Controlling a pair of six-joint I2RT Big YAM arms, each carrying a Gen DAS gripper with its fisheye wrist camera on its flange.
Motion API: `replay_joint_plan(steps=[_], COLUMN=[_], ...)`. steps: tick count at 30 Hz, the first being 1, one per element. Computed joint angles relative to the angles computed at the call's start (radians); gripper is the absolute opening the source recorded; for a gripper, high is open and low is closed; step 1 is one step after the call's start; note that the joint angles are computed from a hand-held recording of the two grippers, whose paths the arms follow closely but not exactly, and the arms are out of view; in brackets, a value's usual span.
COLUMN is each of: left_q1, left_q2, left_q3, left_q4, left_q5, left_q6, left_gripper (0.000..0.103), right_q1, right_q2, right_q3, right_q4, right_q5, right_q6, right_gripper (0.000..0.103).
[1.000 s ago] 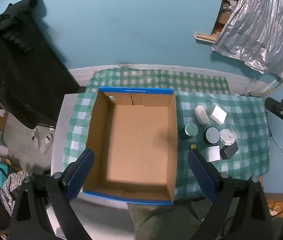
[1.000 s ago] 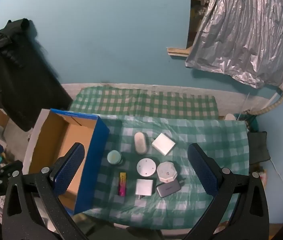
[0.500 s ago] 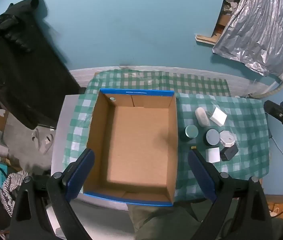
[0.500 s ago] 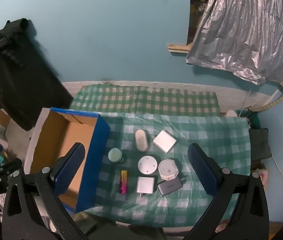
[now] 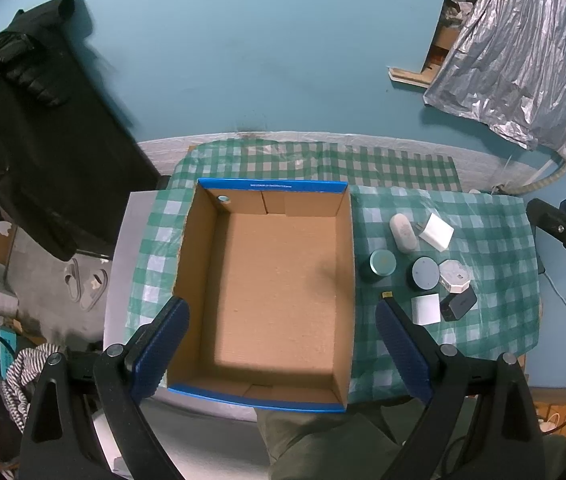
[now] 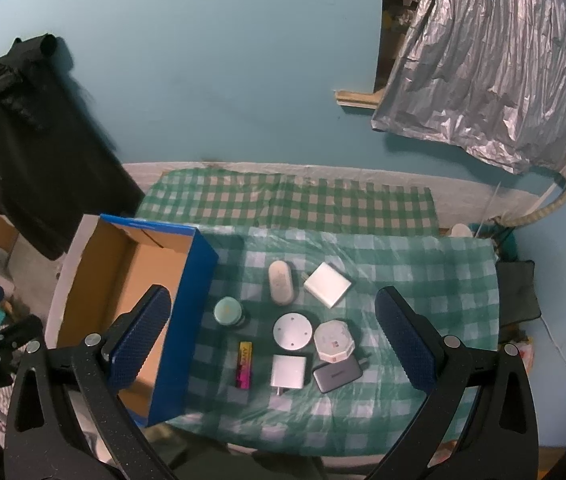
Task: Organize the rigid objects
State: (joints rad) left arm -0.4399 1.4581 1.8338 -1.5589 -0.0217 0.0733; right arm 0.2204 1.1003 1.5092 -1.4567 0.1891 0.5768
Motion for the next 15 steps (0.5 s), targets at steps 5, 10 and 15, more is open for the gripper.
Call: replay_joint_plan(steps=[5, 10, 15], left_q1=[0.001, 0.0, -0.002], left_q2=[0.0, -0.002, -0.002], left_q3=[-0.002, -0.005, -0.004], left_q4=[0.001, 0.002, 0.0], left_q5=[0.001, 0.001, -0.001], left_q6=[0.003, 0.0, -0.001], left_gripper=[0.095, 0.095, 0.095], right_q1=[-0.003, -0.003, 0.007], right_q2=[0.003, 0.003, 0.008], right_q3=[0.004, 0.005, 0.01], right_q4=[-0.002, -0.002, 0.003], right_q5=[-0.002, -0.002, 0.018], right_q6=[-0.001, -0.003, -0.014], right_gripper=[0.101, 0.101, 0.101])
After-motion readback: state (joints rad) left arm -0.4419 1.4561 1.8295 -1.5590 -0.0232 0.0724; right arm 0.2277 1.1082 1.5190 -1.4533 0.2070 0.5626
